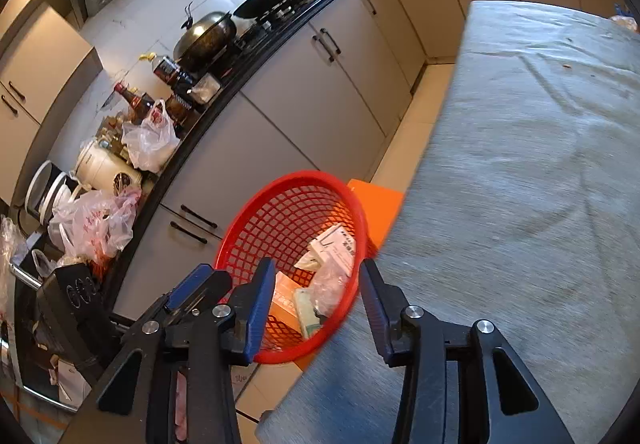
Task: Collect trash
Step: 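Move both open tools back over the table, then grasp the orange box with the left tool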
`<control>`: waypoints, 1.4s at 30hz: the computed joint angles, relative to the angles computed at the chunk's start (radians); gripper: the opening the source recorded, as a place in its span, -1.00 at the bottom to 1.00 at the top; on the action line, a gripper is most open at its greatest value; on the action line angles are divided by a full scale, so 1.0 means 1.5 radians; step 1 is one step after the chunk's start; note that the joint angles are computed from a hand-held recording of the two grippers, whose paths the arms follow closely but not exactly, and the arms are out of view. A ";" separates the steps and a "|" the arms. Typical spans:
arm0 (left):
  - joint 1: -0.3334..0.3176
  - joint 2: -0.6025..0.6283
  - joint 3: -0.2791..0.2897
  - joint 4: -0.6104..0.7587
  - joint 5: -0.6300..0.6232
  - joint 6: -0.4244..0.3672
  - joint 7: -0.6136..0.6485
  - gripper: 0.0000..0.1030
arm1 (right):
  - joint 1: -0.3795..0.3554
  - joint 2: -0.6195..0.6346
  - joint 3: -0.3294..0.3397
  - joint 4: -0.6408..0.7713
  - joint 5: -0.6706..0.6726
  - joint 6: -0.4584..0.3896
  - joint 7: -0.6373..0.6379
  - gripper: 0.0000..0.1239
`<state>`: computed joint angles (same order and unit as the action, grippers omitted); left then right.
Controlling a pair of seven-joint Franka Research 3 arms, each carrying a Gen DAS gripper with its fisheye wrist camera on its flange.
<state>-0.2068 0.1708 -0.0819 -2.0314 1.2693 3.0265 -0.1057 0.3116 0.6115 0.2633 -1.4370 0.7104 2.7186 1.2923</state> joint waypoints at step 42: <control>-0.186 0.247 -0.076 0.322 -0.506 -0.147 0.657 0.20 | -0.216 -0.242 -0.110 -0.330 0.374 -0.118 -0.311 0.03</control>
<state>-0.4861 0.5407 -0.1953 -1.5489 0.5102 2.8063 0.8798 -0.0120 0.2480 0.0990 -1.9314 1.2709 2.5417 0.8262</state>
